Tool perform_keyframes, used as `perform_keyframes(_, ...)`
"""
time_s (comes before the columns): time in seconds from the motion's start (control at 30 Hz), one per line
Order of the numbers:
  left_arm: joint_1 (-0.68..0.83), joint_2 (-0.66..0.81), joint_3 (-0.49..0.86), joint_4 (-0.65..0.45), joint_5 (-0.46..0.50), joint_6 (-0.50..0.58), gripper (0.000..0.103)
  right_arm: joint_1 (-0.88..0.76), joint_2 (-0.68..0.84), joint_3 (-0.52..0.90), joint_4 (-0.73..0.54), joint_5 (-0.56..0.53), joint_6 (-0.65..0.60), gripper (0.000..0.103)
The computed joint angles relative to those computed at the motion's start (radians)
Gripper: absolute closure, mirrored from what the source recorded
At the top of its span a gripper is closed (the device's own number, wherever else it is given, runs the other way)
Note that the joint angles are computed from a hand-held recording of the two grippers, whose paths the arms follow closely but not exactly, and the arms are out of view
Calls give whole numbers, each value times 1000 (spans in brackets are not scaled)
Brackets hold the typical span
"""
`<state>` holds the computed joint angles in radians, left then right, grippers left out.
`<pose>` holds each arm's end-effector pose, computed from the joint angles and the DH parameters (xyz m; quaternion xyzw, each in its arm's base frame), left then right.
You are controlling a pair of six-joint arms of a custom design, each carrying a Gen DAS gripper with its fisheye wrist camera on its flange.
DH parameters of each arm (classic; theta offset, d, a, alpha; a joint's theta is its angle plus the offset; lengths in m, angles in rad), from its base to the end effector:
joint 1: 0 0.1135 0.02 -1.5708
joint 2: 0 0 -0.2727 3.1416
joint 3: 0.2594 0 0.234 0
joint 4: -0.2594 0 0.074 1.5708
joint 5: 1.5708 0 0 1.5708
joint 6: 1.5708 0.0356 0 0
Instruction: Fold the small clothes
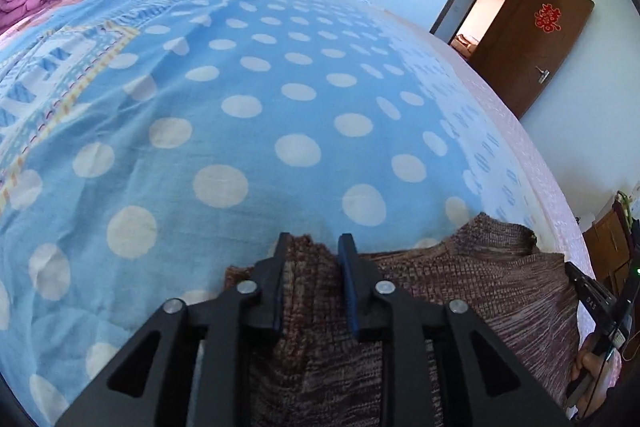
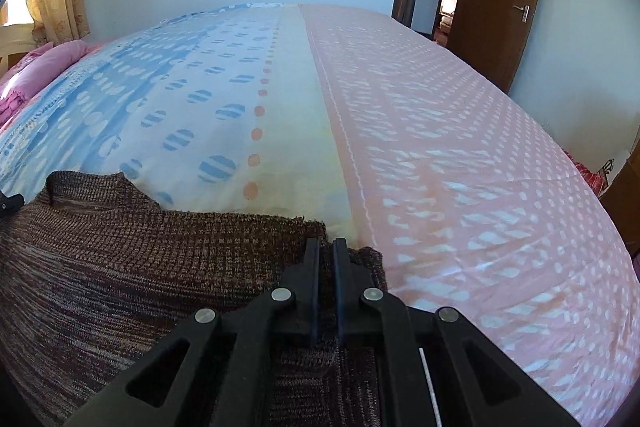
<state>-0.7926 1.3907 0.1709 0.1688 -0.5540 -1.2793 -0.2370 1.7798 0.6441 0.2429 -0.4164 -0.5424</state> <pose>0.1236 -0.0987 0.0995 -0.2922 0.8853 -0.0780 0.3534 0.2884 -0.0548 0.1175 -0.2083 0.9015 0.0567 0.3750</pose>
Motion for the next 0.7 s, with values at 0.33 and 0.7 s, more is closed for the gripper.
perform_keyframes(0.33, -673, -90, 285, -875, -306, -678, 37, -614, -142, 130, -770, -432, -538, 61)
perform_keyframes(0.7, -933, 351, 533, -812, -286, -914, 37, -824, -169, -154, -723, -311, -1007, 68)
